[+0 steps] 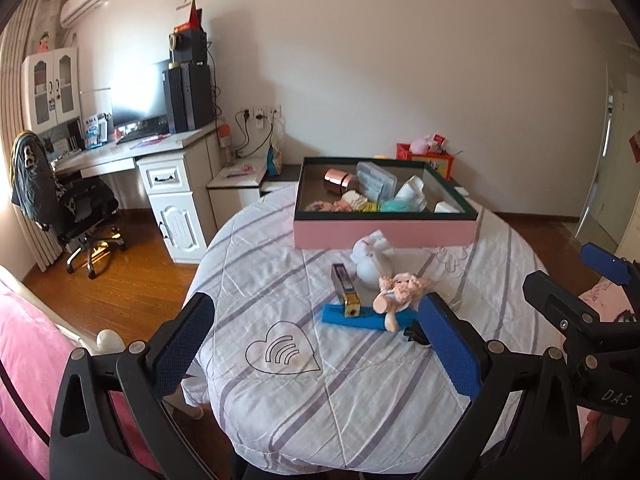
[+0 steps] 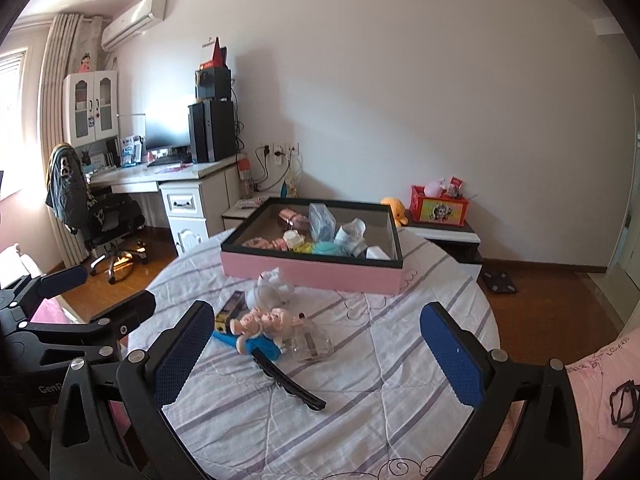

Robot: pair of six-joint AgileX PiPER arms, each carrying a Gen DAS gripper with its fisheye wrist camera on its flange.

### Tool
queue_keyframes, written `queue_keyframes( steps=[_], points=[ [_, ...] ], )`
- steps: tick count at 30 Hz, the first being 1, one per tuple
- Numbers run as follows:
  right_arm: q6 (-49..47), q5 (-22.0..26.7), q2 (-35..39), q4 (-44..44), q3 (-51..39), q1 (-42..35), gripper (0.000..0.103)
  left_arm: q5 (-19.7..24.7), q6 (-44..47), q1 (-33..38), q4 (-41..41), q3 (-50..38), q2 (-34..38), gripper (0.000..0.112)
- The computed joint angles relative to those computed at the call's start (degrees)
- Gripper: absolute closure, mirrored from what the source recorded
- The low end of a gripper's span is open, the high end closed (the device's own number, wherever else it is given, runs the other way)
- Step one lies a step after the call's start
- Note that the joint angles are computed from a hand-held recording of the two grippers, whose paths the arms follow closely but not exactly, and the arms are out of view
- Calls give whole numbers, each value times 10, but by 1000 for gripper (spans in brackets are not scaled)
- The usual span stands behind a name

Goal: Organize rigid objects
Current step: 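Grasp the glass bottle with the right gripper while the left grasps the blue-gold tube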

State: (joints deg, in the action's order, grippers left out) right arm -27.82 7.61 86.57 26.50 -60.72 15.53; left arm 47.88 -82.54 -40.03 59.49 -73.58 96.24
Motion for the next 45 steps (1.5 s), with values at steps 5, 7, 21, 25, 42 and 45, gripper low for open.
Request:
queue_keyframes(
  steps=[5, 7, 21, 25, 42, 45],
  points=[
    [66, 31, 93, -68, -55, -14, 0, -37, 61, 50, -67, -25, 51, 9],
    [62, 42, 130, -69, -81, -19, 0, -49, 80, 64, -87, -33, 66, 9],
    [-8, 185, 315, -31, -286, -38, 22, -88, 198, 120, -187, -105, 139, 9],
    [-38, 219, 336, -16, -318, -49, 53, -79, 228, 124, -204, -142, 166, 9],
    [-7, 240, 375, -50, -383, -63, 53, -130, 431, 183, -412, -251, 247, 77],
    [-3, 246, 379, -54, -390, -63, 53, -115, 446, 182, -412, -261, 251, 79]
  ],
)
